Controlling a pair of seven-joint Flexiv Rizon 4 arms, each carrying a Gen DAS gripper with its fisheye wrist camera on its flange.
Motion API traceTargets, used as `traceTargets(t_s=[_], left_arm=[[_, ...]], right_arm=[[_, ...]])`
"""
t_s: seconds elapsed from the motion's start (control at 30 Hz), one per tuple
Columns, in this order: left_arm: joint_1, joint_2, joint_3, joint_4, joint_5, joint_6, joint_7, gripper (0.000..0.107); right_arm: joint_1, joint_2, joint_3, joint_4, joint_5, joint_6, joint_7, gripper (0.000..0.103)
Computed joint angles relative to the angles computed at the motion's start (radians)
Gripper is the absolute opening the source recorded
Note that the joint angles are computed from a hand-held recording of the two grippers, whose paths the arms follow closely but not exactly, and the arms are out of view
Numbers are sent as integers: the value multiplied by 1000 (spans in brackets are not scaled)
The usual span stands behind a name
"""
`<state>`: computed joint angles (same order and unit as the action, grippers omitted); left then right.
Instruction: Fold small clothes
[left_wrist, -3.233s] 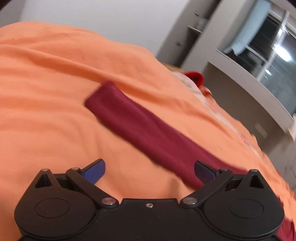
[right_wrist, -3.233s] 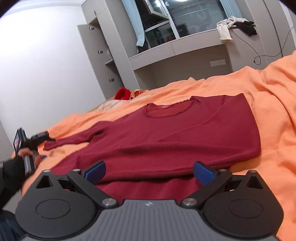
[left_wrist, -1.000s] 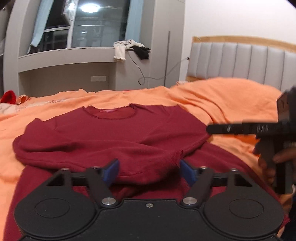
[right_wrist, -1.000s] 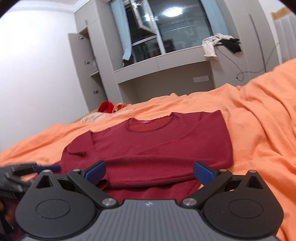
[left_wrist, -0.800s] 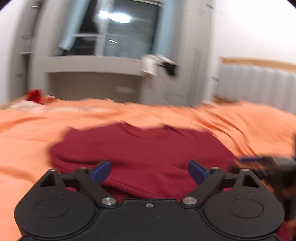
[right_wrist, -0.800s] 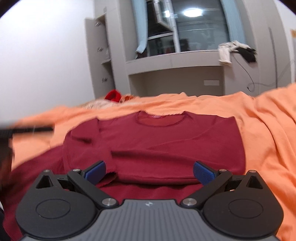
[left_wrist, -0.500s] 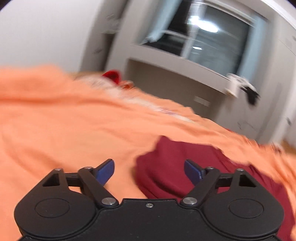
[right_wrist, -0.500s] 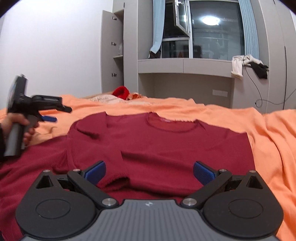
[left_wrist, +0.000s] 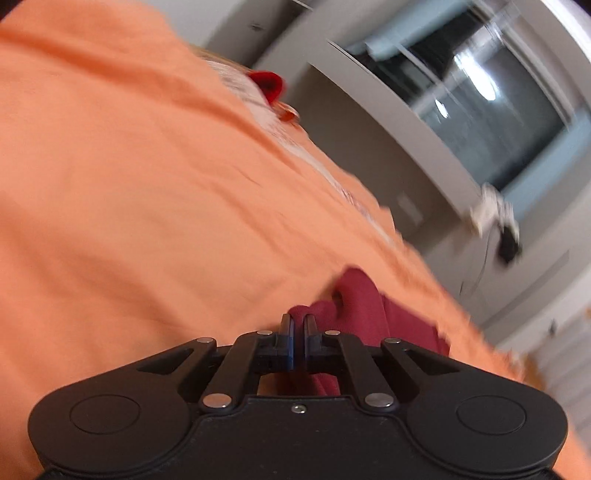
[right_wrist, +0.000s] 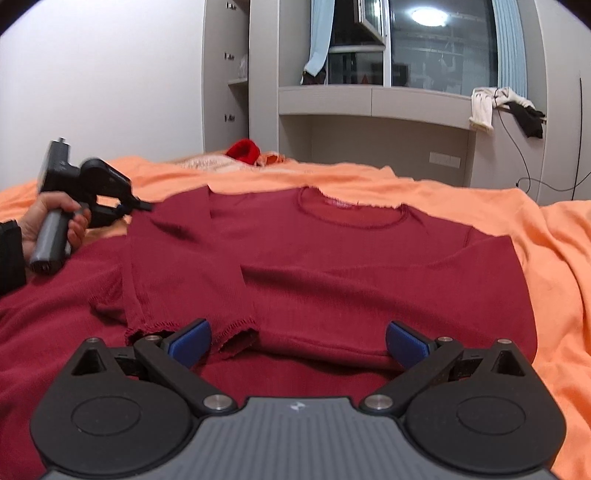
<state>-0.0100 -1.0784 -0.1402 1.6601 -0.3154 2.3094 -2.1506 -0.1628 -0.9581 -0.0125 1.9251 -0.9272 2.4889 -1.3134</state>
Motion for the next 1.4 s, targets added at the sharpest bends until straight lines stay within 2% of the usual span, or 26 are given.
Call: traceTargets(t_s=[0.1, 0.17, 0.27, 0.33, 0.53, 0.57, 0.6, 0.63, 0.73, 0.8, 0.9, 1.0, 1.17, 1.23, 1.27, 1.37, 1.4], left_arm=[[14, 2, -25, 32, -36, 22, -68, 4], [2, 2, -11, 28, -43, 8, -67, 5], [2, 4, -7, 22, -17, -1, -62, 11], [12, 12, -12, 38, 0, 13, -76, 24], [5, 46, -15, 122, 5, 113, -141, 53], [-14, 59, -1, 141, -17, 121, -132, 56], [-39, 73, 18, 158, -45, 126, -110, 64], [-73, 88, 41, 176, -84, 133, -78, 72], [-160, 124, 92, 225, -173, 174, 33, 88], [-196, 146, 96, 266, -217, 209, 85, 93], [-220, 175, 78, 331, -225, 268, 112, 95], [-263, 203, 80, 392, -239, 333, 170, 98], [-337, 219, 75, 482, -268, 455, 291, 102], [-350, 221, 59, 521, -271, 492, 311, 102], [-351, 221, 53, 536, -267, 505, 317, 102], [-371, 218, 39, 585, -275, 552, 337, 102], [-380, 216, 35, 599, -281, 570, 342, 102]], right_arm=[[13, 7, -7, 3, 9, -37, -7, 103], [9, 7, -2, 4, 10, -42, -16, 103], [-10, 1, 8, -5, -16, -43, -1, 103], [-23, -2, 12, -9, -36, -35, 15, 103], [-49, 4, -1, 4, -79, 11, 45, 103], [-54, 5, -5, 9, -83, 23, 47, 103], [-56, 9, -10, 20, -84, 34, 43, 103], [-56, 13, -16, 30, -80, 41, 36, 103], [-52, 30, -30, 84, -42, 63, -15, 103], [-41, 47, -39, 134, 9, 76, -86, 103], [8, 63, -54, 221, 175, 116, -277, 103], [7, 62, -49, 277, 263, 178, -406, 103], [-43, 57, -34, 349, 313, 264, -468, 103], [-51, 40, -31, 378, 352, 334, -514, 103], [-69, 31, -33, 389, 323, 375, -529, 103], [-141, 17, -67, 439, 90, 505, -581, 103], [-147, 11, -87, 459, 23, 542, -638, 103]])
